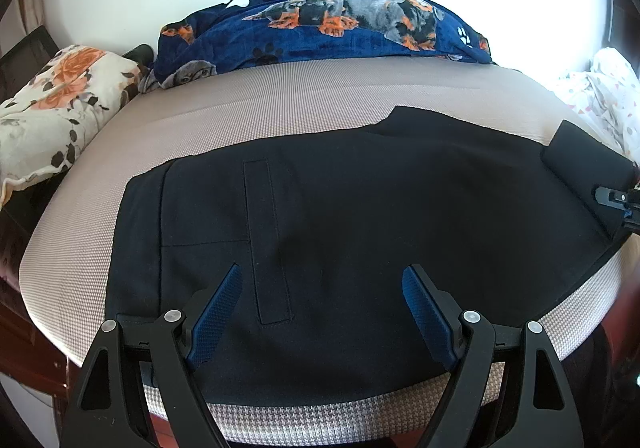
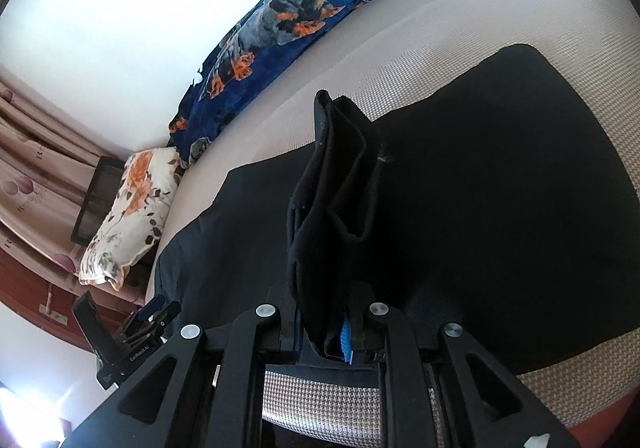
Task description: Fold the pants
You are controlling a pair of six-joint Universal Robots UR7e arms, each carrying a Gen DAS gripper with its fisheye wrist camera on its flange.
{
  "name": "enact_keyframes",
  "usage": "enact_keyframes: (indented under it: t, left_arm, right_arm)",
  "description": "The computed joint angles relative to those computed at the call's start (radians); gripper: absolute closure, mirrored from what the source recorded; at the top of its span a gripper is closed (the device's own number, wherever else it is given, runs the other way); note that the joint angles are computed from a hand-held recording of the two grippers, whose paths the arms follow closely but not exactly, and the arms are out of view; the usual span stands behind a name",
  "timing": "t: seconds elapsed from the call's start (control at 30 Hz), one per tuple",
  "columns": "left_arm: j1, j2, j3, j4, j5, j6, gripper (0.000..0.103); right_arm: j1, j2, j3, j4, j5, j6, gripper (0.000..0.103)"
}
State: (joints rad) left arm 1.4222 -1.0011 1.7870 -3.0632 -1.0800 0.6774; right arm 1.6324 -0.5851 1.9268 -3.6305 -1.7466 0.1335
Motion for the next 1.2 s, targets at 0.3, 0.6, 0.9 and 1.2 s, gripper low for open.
enact_keyframes:
  t: [0.3,0.6,0.9,1.2]
  left_arm:
    - [0.000,0.001,0.004,-0.004,0.003,-0.001,0.020]
    - [-0.001,0.002,0.005,-0.006,0.003,0.000,0.020]
    - [0.001,0.003,0.005,-0.005,0.003,-0.001,0.020]
    - [0.005,0.003,0.007,-0.011,0.000,0.009,0.020]
  right_arm:
    - [-0.002,0.003,-0.005,0.017,0.013,0.007,0.085]
    - [-0.007,0.002,-0.005,0.034,0.092,0.019,0.054]
    - [-0.025,0.006,0.007,0.018,0.199,0.032,0.038]
    - [-0.099,-0.004,0.061,-0.066,0.417,0.087,0.036]
